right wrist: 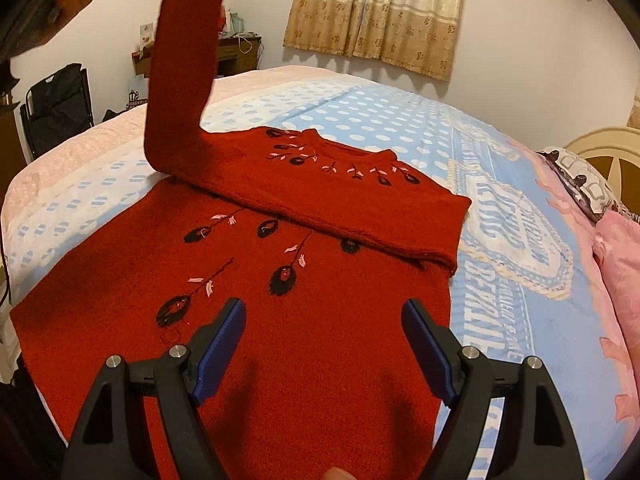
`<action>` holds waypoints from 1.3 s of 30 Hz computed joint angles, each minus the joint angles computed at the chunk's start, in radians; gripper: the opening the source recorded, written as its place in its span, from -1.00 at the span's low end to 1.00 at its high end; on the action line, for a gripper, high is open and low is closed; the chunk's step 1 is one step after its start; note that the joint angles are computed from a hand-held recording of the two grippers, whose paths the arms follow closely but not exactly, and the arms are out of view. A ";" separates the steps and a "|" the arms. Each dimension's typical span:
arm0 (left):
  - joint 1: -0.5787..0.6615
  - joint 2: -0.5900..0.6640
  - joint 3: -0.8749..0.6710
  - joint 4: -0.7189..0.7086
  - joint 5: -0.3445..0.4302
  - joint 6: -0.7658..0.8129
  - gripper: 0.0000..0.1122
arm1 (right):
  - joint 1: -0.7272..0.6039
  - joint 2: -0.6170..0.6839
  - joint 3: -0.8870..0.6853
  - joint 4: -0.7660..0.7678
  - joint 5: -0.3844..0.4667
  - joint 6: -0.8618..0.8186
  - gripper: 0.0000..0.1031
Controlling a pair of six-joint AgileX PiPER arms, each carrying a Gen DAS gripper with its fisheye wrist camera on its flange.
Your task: Fold small clothes
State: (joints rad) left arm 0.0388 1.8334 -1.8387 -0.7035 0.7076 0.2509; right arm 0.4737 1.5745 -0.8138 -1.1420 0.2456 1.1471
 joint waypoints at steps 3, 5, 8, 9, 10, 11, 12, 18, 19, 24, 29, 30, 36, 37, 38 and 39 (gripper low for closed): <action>-0.038 0.017 -0.036 0.015 0.000 -0.023 -0.78 | -0.010 -0.003 0.007 0.002 -0.017 0.004 0.56; -0.069 0.031 -0.062 0.027 0.002 -0.045 -0.79 | -0.012 0.000 0.008 0.009 -0.022 -0.001 0.56; -0.113 0.058 -0.098 0.049 0.002 -0.077 -0.78 | -0.011 0.002 0.012 0.008 -0.028 -0.001 0.56; -0.130 0.072 -0.112 0.055 0.002 -0.085 -0.78 | -0.011 0.004 0.012 0.008 -0.030 -0.002 0.56; -0.146 0.083 -0.123 0.066 0.000 -0.097 -0.78 | -0.011 0.007 0.011 0.013 -0.031 -0.006 0.56; -0.162 0.092 -0.133 0.078 -0.001 -0.109 -0.78 | -0.011 0.008 0.012 0.015 -0.032 -0.006 0.56; -0.182 0.108 -0.145 0.089 -0.002 -0.120 -0.78 | -0.014 0.011 0.010 0.032 -0.034 -0.021 0.56; -0.297 0.195 -0.157 0.187 -0.037 -0.174 -0.78 | -0.036 0.012 0.015 0.095 -0.060 -0.077 0.56; -0.311 0.209 -0.159 0.207 -0.041 -0.187 -0.78 | -0.038 0.015 0.014 0.107 -0.062 -0.089 0.56; -0.384 0.346 -0.254 0.323 -0.007 -0.284 -0.78 | -0.038 0.033 0.007 0.189 -0.067 -0.174 0.56; -0.435 0.491 -0.467 0.332 0.148 -0.286 -0.67 | -0.043 0.048 0.000 0.312 -0.074 -0.299 0.56; -0.441 0.506 -0.497 0.337 0.178 -0.288 -0.60 | -0.048 0.052 -0.004 0.372 -0.078 -0.360 0.56; -0.438 0.341 -0.216 0.256 0.029 -0.107 0.24 | -0.078 0.078 -0.023 0.719 -0.086 -0.703 0.57; -0.427 0.289 -0.127 0.236 -0.018 -0.058 0.26 | -0.082 0.080 -0.025 0.755 -0.085 -0.738 0.57; -0.418 0.262 -0.078 0.231 -0.047 -0.031 0.26 | -0.087 0.082 -0.027 0.818 -0.086 -0.799 0.57; -0.401 0.225 -0.012 0.237 -0.075 -0.001 0.27 | -0.094 0.082 -0.026 0.875 -0.089 -0.856 0.57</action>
State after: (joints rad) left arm -0.3626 2.0584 -1.8510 -0.4664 0.6321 0.2500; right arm 0.3795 1.6567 -0.8393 -0.2673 0.1562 0.2906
